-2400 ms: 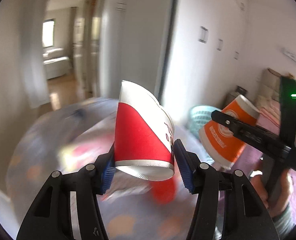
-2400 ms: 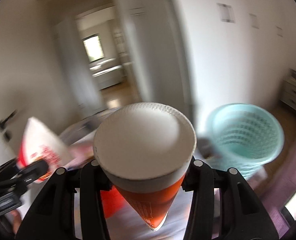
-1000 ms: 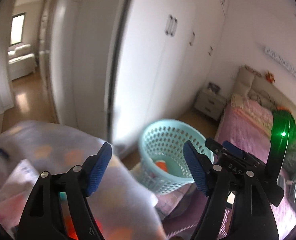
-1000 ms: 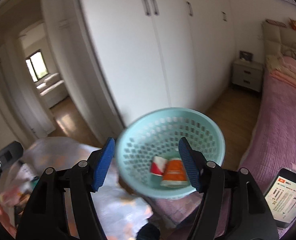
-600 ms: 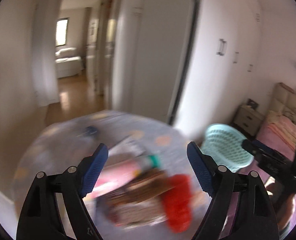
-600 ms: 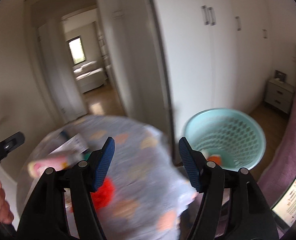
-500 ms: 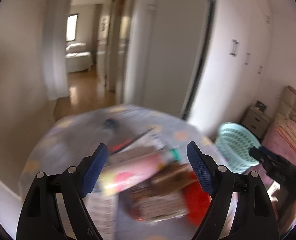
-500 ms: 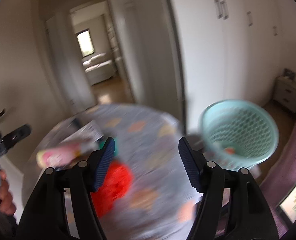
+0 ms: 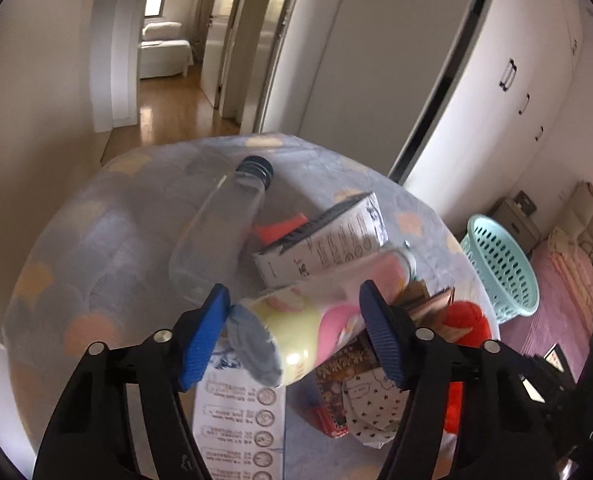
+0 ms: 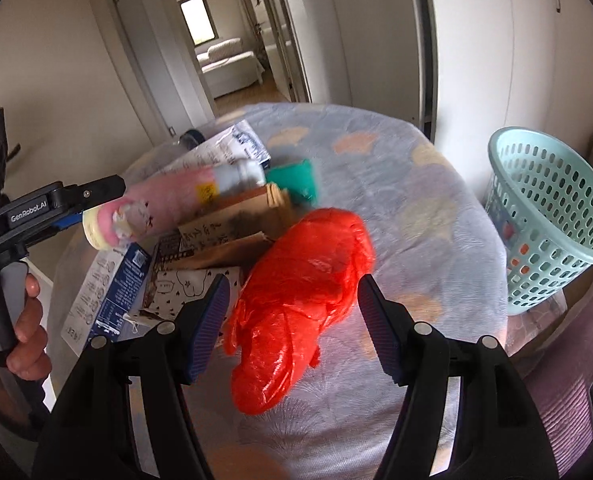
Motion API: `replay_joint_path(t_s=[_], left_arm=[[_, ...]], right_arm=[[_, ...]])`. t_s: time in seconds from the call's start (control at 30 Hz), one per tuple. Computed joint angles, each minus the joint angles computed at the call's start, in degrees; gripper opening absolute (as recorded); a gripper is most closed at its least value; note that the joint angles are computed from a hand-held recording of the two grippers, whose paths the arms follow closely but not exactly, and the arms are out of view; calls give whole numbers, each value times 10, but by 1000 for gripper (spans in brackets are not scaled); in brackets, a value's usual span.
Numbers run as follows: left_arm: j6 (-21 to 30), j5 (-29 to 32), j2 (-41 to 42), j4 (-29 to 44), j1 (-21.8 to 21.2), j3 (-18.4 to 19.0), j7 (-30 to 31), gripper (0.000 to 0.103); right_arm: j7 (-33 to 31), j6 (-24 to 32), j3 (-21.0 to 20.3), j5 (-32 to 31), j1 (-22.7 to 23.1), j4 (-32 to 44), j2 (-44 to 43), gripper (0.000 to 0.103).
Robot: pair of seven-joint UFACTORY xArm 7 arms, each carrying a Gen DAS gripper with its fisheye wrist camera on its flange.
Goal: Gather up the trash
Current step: 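Return to the table and grasp the red plastic bag with the right tool, then grasp the pink bottle with the left tool while the right tool holds the red bag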
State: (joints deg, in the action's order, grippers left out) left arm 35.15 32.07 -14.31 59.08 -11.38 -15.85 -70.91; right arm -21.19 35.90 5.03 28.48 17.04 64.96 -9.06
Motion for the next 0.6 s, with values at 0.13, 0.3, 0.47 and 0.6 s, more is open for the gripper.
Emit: replay_joint_path(t_s=[0.13,0.3,0.47,0.6], left_arm=[[-27,-36,-5,-8,-19,3,31,59],[-30,-96,14,3,-49,1,96,59],[27,-57,58,59,-53,-8,99,61],[51,-63,96,99,-67,14,124,61]], right_arm=[[1,3,-1,-3,-2,3,8,61],[-31,44,-16,35,-13,25,22,35],[-56,52,-14,45,-26,25,17,26],[-69,60,-18,42,-32,27,11,26]])
